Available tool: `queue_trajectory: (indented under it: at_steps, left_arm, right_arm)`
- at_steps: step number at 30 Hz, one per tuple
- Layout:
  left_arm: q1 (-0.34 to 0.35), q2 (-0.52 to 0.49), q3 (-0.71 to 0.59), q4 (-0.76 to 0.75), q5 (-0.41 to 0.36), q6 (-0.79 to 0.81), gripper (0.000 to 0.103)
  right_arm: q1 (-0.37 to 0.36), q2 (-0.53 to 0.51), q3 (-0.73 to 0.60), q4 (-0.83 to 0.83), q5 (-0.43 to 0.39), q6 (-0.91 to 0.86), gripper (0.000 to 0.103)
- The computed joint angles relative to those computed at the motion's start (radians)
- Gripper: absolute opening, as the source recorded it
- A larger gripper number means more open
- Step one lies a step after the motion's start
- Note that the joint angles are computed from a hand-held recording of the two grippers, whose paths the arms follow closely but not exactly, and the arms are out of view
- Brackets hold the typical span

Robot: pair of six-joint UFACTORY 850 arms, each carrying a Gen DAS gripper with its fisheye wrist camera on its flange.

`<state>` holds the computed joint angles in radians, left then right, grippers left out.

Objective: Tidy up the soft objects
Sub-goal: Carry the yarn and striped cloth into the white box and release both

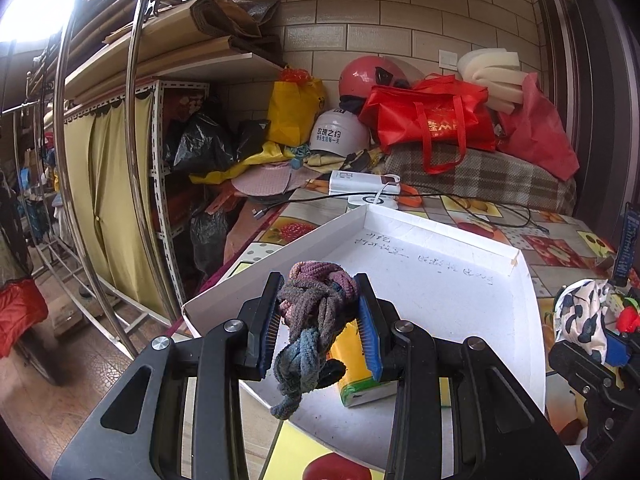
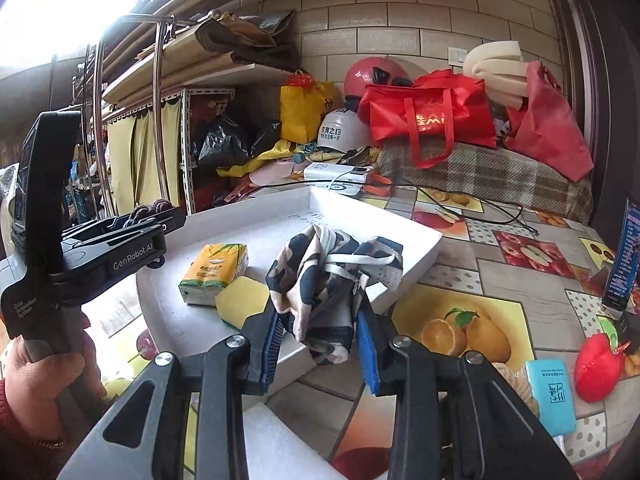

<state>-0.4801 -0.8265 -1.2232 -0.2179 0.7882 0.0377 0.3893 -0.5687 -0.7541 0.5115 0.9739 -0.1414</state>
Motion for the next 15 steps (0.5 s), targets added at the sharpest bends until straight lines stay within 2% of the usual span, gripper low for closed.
queue_trajectory:
  at_steps: [6,9,11,12,13,14,15]
  left_arm:
    - [-0.007,-0.028,-0.048,-0.054,0.009,0.097,0.035]
    - [0.003,-0.040,-0.079,-0.056,-0.048,0.084,0.035]
    - [0.008,-0.043,-0.091,-0.060,-0.075,0.076,0.040]
    - [0.006,-0.044,-0.093,-0.080,-0.078,0.089,0.048]
    - [0.002,-0.044,-0.093,-0.111,-0.072,0.112,0.065]
    - [-0.003,-0.043,-0.088,-0.130,-0.061,0.124,0.075]
    - [-0.004,-0.041,-0.080,-0.128,-0.045,0.122,0.091]
  right_arm:
    - [-0.020,-0.041,-0.096,-0.003,-0.093,-0.021,0.034]
    - [-0.038,-0.058,-0.141,-0.007,-0.169,-0.010,0.034]
    - [-0.044,-0.064,-0.160,-0.003,-0.210,-0.010,0.036]
    - [-0.045,-0.067,-0.165,0.001,-0.224,-0.016,0.038]
    - [-0.043,-0.067,-0.166,0.005,-0.227,-0.021,0.047]
    - [-0.042,-0.066,-0.163,0.007,-0.220,-0.022,0.059]
    - [-0.039,-0.064,-0.157,0.008,-0.207,-0.023,0.066]
